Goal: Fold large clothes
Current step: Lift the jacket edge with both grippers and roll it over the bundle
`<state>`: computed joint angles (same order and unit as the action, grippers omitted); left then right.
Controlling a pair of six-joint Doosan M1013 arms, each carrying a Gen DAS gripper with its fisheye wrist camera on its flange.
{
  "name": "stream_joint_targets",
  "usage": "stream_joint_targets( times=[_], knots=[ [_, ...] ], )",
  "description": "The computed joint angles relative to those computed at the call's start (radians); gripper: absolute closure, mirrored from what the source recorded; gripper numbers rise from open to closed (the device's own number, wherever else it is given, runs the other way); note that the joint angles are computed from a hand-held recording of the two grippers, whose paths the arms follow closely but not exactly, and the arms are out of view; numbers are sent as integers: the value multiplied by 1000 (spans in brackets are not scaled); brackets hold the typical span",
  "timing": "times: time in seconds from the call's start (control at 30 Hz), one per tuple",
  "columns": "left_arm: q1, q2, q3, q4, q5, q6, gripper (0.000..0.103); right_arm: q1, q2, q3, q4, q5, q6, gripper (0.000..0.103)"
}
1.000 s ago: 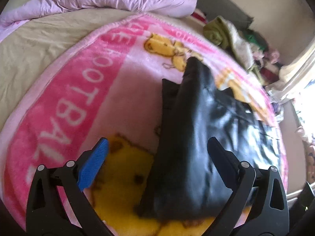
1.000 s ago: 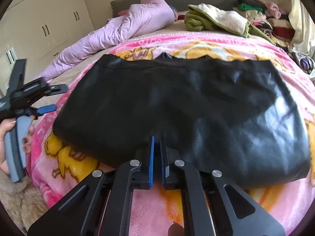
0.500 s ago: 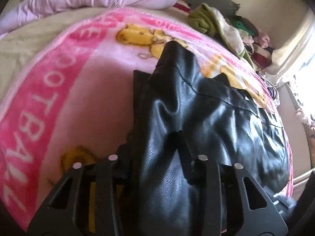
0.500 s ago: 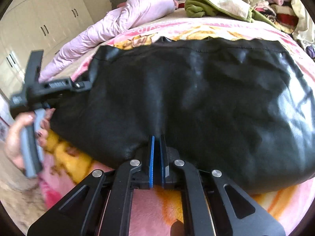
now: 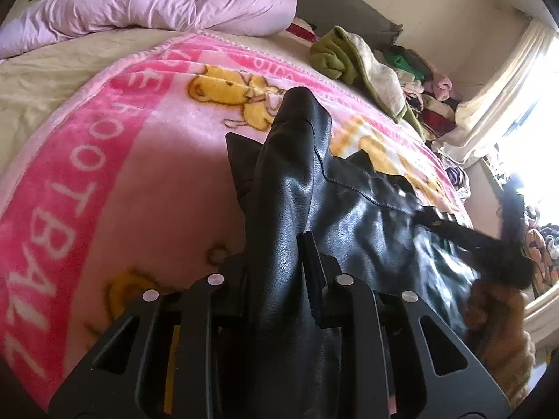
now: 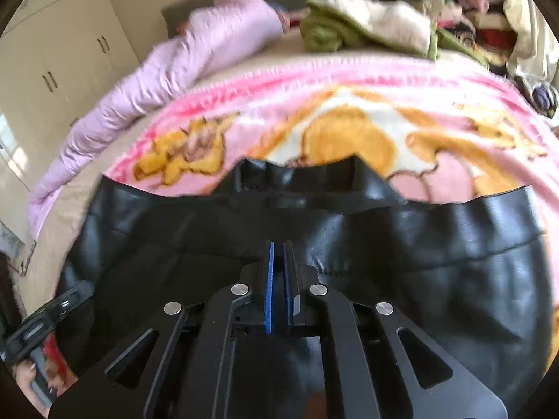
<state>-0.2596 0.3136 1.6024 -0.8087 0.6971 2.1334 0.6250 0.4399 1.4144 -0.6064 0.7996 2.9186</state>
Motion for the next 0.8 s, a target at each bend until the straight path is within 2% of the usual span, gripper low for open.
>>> stream_joint_targets(
  times=[0.07, 0.23, 0.33, 0.37, 0.4, 0.5, 0.6, 0.7, 0.77, 0.8],
  knots=[
    [2, 1, -1, -24, 6, 20, 87, -7, 17, -7, 46, 12, -31, 99],
    [-1, -5, -1, -57, 3, 55, 88, -3, 29, -8, 45, 21, -34, 99],
    [3, -11, 4, -91, 5, 81, 88, 6, -24, 46, 18, -57, 42, 98],
    [5, -11, 4, -101, 8, 90, 88, 25, -62, 85, -42, -116, 95, 98],
    [6, -12, 4, -109, 11, 97, 88, 43, -78, 101, -86, -124, 122, 98],
    [7, -16, 3, -120, 17, 106, 88, 119, -114, 136, -189, -62, 166, 98],
    [5, -20, 5, -122, 14, 112, 88, 166, -126, 171, -182, -30, 181, 98],
    [4, -22, 7, -117, 12, 108, 88, 171, -106, 191, -112, -33, 146, 98],
    [3, -23, 7, -118, 14, 109, 88, 173, -90, 195, -128, -34, 183, 98],
    [-1, -26, 8, -107, 6, 105, 88, 178, -82, 183, -134, -7, 177, 98]
  ],
)
